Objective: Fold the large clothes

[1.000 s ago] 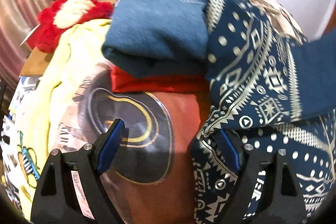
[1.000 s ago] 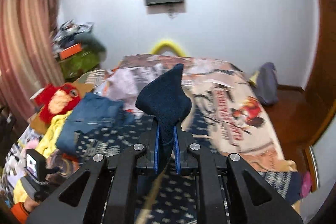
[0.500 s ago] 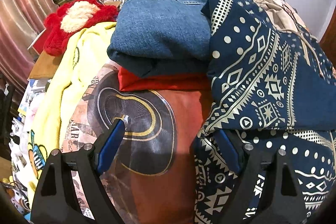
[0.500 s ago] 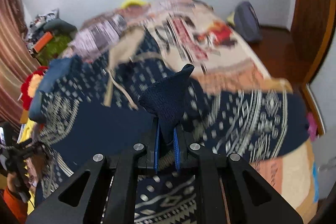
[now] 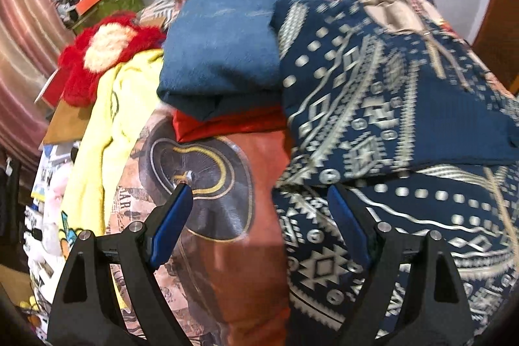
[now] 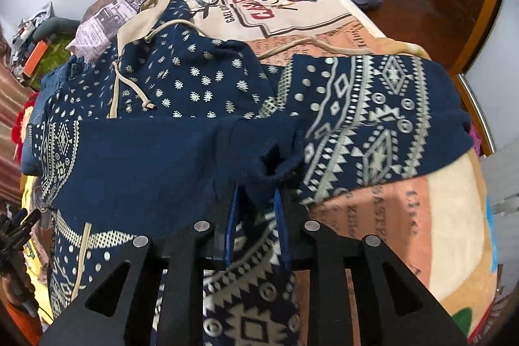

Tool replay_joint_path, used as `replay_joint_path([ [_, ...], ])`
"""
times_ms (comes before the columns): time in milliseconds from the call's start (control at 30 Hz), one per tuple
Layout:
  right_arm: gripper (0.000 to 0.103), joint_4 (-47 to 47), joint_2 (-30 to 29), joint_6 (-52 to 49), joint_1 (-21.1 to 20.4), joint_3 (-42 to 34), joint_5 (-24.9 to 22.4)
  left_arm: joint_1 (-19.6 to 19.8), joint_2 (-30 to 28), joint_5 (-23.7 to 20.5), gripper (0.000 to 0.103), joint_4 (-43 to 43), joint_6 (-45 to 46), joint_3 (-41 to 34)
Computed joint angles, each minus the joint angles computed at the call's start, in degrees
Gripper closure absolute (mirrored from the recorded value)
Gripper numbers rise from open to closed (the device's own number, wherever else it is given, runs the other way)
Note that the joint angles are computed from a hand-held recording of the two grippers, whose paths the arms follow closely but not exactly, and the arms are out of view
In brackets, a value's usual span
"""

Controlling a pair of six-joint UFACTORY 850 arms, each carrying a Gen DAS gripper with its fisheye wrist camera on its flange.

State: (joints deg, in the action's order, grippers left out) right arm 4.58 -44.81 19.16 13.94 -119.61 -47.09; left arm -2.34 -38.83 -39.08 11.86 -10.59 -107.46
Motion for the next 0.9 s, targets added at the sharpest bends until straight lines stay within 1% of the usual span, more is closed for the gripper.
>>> replay_joint_path([
  [167, 0.083, -2.0, 4.9, 0.3, -0.3, 4.6, 3.7, -1.4, 2.7, 2.5, 0.018, -0.1, 1.8, 0.7],
  [267, 0.082, -3.2, 8.1, 1.2, -0.7, 7.4, 7.1, -2.0, 3.3, 3.8, 0.018, -2.3, 3.8, -0.6],
  [333, 0.078, -4.3, 10.1, 2.2, -1.1, 8.9, 9.6, -2.4, 3.3, 4.7, 0.017, -5.6, 5.9, -2.2],
  [367, 0.069, -5.3, 11.4, 3.3, -1.2, 10.2, 11.1, -2.5, 3.2, 4.9, 0.015, -7.0, 6.8, -3.0],
  [400, 0.058, -7.3, 12.7, 5.3, -1.4, 11.6, 12.9, -2.8, 3.0, 5.5, 0.013, -9.1, 8.1, -4.1],
  [433, 0.053, -9.4, 13.5, 7.6, -1.5, 12.5, 14.5, -3.0, 2.7, 5.9, 0.012, -10.3, 8.9, -5.2],
  [467, 0.044, -12.3, 14.8, 10.9, -1.7, 14.1, 16.4, -3.2, 2.4, 6.2, 0.010, -10.9, 9.3, -6.0],
  [500, 0.038, -14.6, 15.9, 13.8, -1.9, 15.5, 17.6, -3.7, 1.8, 6.7, 0.007, -11.4, 9.7, -7.4],
  [533, 0.036, -15.9, 16.6, 15.7, -2.2, 16.3, 18.3, -4.3, 1.3, 7.0, 0.007, -11.2, 9.5, -8.4],
  [567, 0.034, -16.2, 17.0, 16.7, -2.6, 17.0, 18.7, -4.8, 0.7, 7.1, 0.006, -11.2, 9.6, -9.5],
  [667, 0.033, -14.1, 17.3, 17.3, -4.3, 18.3, 18.7, -5.9, -1.8, 5.9, 0.006, -12.2, 10.8, -13.5],
  [767, 0.033, -10.2, 15.7, 17.3, -6.4, 18.6, 17.0, -7.2, -5.3, 3.1, 0.006, -13.3, 12.7, -18.3],
  [900, 0.033, -4.1, 13.5, 16.8, -9.0, 19.6, 15.3, -8.8, -8.5, 0.8, 0.006, -12.1, 13.9, -21.6],
])
